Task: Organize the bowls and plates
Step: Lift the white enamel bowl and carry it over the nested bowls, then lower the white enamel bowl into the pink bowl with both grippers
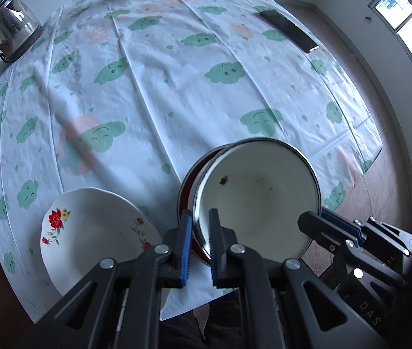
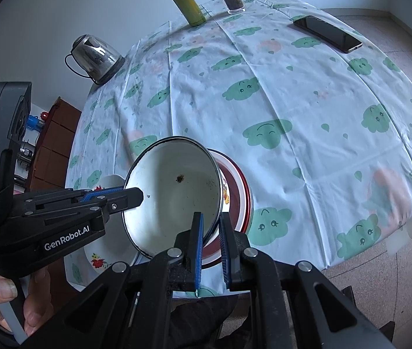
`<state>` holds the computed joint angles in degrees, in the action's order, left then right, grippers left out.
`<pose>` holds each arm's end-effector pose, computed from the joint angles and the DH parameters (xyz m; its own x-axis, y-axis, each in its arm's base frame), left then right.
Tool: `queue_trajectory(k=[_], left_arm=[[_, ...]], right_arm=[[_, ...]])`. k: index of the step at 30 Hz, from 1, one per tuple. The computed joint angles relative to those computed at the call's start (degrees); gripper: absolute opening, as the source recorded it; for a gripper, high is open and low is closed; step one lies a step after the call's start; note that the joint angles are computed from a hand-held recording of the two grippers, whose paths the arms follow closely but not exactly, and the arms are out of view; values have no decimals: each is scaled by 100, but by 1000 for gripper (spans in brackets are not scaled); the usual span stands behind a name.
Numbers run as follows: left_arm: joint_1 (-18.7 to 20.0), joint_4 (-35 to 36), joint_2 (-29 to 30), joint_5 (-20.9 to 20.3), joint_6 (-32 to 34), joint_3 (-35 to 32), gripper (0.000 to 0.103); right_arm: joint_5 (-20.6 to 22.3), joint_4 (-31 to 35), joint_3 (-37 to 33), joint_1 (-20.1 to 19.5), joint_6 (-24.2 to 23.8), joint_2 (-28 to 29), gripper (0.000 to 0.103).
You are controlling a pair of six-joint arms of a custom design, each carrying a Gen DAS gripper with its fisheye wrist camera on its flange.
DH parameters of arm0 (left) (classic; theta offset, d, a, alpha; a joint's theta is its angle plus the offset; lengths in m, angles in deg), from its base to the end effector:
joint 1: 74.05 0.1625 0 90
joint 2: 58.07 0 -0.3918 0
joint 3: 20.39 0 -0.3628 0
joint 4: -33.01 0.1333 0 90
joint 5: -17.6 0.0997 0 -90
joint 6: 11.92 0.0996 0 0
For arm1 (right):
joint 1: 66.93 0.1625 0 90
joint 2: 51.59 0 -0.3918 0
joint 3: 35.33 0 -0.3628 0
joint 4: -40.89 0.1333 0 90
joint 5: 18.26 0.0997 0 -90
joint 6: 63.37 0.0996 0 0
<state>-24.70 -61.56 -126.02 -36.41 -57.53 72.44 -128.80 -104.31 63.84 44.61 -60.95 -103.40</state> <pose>-0.2074 -0.5360 0.2628 -0.7731 -0.0315 -0.6336 0.0836 0.9850 -0.1510 0.3116 -0.5215 0.1248 -0.9032 -0.2601 0.3415 -0.3259 0.9333 -0.1510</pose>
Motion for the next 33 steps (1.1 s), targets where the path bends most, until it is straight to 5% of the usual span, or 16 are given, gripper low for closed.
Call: queue_trajectory(k=[33], left_arm=[[157,46,163,-108,-15,-14,7]], right_arm=[[15,74,1,-101,44,104,13]])
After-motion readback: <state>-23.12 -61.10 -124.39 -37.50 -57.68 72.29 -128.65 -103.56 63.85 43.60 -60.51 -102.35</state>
